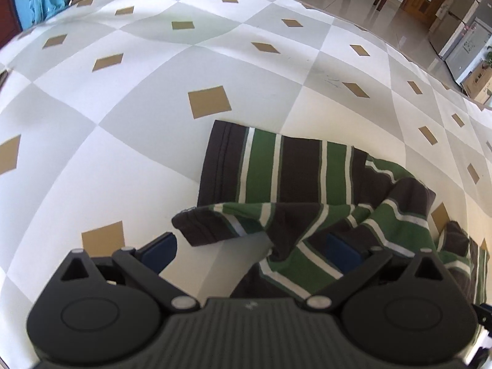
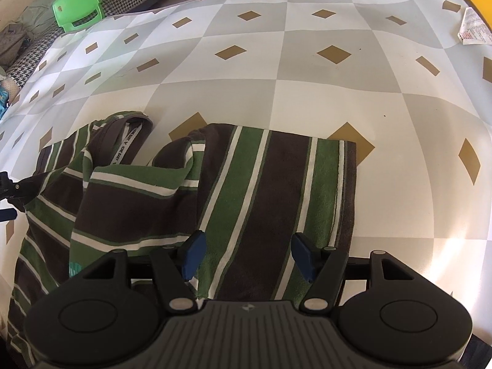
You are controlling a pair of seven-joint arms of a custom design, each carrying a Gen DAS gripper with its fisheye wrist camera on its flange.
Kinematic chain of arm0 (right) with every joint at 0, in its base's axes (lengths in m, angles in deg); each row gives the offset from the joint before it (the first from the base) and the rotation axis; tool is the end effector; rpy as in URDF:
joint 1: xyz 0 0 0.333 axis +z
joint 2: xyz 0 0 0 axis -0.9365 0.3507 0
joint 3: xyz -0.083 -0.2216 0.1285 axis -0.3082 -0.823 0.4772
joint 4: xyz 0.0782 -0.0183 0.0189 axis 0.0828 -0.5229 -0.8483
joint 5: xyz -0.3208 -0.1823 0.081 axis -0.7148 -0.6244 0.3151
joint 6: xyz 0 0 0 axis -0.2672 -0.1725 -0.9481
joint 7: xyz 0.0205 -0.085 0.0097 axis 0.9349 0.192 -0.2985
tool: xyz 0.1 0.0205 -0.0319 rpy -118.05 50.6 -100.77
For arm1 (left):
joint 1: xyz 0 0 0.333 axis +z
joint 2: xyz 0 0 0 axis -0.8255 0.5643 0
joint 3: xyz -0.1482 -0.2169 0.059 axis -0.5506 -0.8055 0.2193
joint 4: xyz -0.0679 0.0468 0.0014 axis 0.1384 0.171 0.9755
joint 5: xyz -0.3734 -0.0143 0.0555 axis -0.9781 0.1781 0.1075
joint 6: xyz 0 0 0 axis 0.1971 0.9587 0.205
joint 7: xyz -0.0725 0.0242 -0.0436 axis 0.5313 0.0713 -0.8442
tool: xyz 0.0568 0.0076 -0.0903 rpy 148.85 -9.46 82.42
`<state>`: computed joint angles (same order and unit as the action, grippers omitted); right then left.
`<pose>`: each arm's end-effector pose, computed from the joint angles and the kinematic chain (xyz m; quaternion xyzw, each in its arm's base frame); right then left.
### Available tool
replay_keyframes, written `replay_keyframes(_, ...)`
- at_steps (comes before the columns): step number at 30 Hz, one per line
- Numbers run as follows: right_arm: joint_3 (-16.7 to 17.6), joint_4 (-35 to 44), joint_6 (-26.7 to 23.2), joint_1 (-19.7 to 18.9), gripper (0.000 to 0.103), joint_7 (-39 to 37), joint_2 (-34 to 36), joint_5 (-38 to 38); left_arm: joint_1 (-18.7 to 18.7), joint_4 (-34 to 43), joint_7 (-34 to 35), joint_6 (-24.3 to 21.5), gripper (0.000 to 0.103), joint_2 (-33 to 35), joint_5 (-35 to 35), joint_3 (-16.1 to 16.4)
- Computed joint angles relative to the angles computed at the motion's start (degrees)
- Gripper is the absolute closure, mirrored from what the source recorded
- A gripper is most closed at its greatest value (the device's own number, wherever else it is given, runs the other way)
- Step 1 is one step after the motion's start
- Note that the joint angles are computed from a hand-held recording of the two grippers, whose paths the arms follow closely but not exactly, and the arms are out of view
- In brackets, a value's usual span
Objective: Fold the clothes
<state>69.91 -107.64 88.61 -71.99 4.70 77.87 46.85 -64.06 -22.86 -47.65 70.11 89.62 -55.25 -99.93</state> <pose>0.6480 -0.0606 0.5438 -0.7604 0.6102 -0.0892 0.2036 0.6077 -0.1933 0.5318 -0.8424 0.4944 -0.1861 0.1066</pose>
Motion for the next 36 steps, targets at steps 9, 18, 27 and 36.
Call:
replay_keyframes(9, 0.39, 0.51, -0.35, 0.89, 0.041, -1.69, 1.0, -0.95, 0.95, 0.18, -1.36, 4.05, 0.016, 2.02, -2.38, 0.02)
replay_keyframes(18, 0.35, -0.85, 0.84, 1.76, 0.034, -2.19, 0.61, -2.2, -0.4, 1.58, -3.22, 3.62, 0.06, 3.06, 2.72, 0.57)
replay_keyframes(27, 0.33, -2.28, 2.9, 2.84, 0.03, -2.03, 0.12, -4.04, -1.48, 1.53, -8.4, -0.58, 0.075, 2.35, 9.04, 1.59)
replay_keyframes(36, 0.4, -2.1, 3.24, 2.96, 0.029, -1.93, 0.42, -4.03, -2.56, 2.92, -14.08, -10.36, 0.072, 2.33, 17.14, 2.69)
